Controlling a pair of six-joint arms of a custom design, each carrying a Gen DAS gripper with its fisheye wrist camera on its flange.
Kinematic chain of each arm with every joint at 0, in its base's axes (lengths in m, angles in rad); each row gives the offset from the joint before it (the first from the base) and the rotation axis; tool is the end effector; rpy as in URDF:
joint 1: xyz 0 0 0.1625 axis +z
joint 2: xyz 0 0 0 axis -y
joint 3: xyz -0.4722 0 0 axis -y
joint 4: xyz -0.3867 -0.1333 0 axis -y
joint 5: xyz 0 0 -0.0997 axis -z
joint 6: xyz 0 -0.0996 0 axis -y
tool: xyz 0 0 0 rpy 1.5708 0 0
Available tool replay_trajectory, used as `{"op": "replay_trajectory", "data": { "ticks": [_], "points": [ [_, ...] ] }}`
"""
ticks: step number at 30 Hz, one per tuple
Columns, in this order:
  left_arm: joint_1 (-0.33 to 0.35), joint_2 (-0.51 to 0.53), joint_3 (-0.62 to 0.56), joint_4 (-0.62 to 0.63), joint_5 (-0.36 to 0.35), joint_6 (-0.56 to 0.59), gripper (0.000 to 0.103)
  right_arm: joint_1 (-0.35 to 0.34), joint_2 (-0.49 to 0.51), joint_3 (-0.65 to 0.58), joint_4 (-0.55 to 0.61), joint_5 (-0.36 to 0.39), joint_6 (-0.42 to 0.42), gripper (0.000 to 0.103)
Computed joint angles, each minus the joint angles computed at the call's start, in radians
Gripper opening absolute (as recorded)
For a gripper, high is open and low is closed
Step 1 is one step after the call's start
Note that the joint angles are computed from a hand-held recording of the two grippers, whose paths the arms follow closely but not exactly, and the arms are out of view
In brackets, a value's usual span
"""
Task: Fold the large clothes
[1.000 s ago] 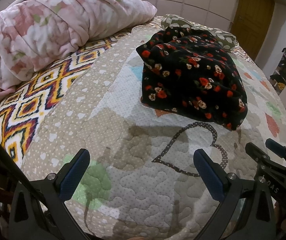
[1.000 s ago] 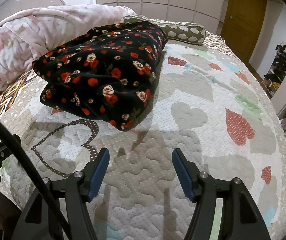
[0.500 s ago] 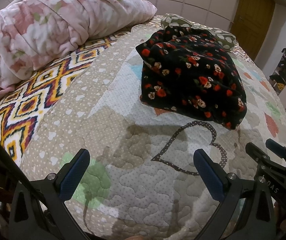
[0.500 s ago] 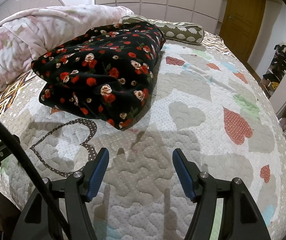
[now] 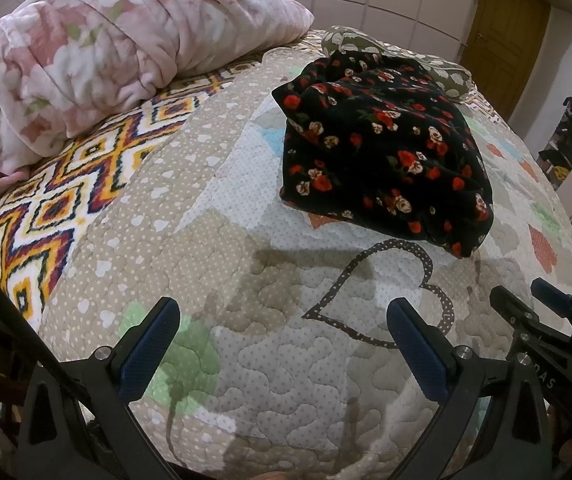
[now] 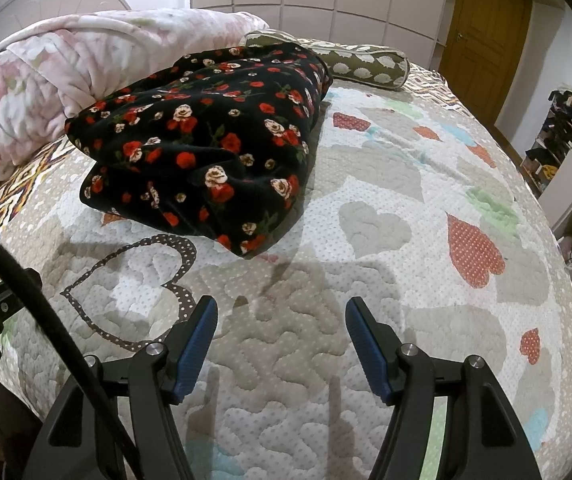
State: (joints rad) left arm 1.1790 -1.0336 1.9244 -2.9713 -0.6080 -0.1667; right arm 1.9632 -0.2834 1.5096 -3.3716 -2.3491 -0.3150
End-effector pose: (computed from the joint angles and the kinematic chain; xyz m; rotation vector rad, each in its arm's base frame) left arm -0.0302 -0.6363 0.2665 -0.0505 2.2213 -0.8683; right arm 0.3286 -0.6283 -0.0748 0.5340 -2.2488 0.7139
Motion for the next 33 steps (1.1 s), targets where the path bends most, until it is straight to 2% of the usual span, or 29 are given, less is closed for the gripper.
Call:
{"op": "replay_trajectory", "data": {
  "ticks": [33],
  "points": [
    [0.013, 0.003, -0.011, 0.059, -0.023, -0.022, 0.103, -0.006, 0.002, 0.008, -0.01, -0.006, 0.002, 0.071]
  ]
}}
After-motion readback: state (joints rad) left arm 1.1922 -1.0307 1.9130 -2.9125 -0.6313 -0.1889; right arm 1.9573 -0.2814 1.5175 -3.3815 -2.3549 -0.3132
